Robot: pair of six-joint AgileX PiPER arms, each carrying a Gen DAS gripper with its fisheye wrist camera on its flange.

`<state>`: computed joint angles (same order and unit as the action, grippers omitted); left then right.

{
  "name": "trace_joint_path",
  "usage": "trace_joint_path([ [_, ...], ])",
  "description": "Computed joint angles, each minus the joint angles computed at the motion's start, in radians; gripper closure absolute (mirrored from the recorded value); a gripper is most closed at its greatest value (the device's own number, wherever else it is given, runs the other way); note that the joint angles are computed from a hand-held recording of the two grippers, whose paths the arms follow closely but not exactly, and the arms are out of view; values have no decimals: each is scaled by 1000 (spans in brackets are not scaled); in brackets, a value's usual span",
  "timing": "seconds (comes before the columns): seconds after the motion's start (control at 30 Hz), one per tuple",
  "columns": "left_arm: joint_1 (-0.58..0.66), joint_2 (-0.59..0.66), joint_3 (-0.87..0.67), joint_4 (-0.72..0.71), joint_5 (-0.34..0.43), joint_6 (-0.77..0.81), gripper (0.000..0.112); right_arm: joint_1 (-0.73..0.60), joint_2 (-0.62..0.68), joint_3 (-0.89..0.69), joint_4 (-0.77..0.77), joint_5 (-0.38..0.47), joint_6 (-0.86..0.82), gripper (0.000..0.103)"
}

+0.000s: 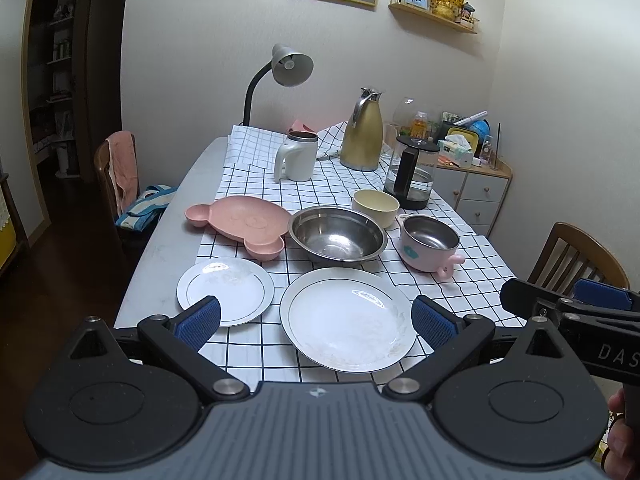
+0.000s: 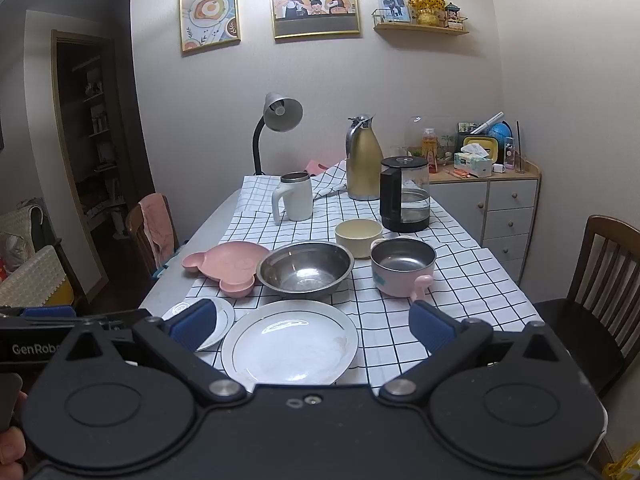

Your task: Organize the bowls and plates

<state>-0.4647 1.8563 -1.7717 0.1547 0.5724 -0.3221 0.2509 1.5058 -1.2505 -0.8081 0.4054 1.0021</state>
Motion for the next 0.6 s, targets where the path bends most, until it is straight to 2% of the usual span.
trace_joint_path([
  [0.6,17,7,-18,-55,0,59,10,7,17,-28,-6,15,1,0],
])
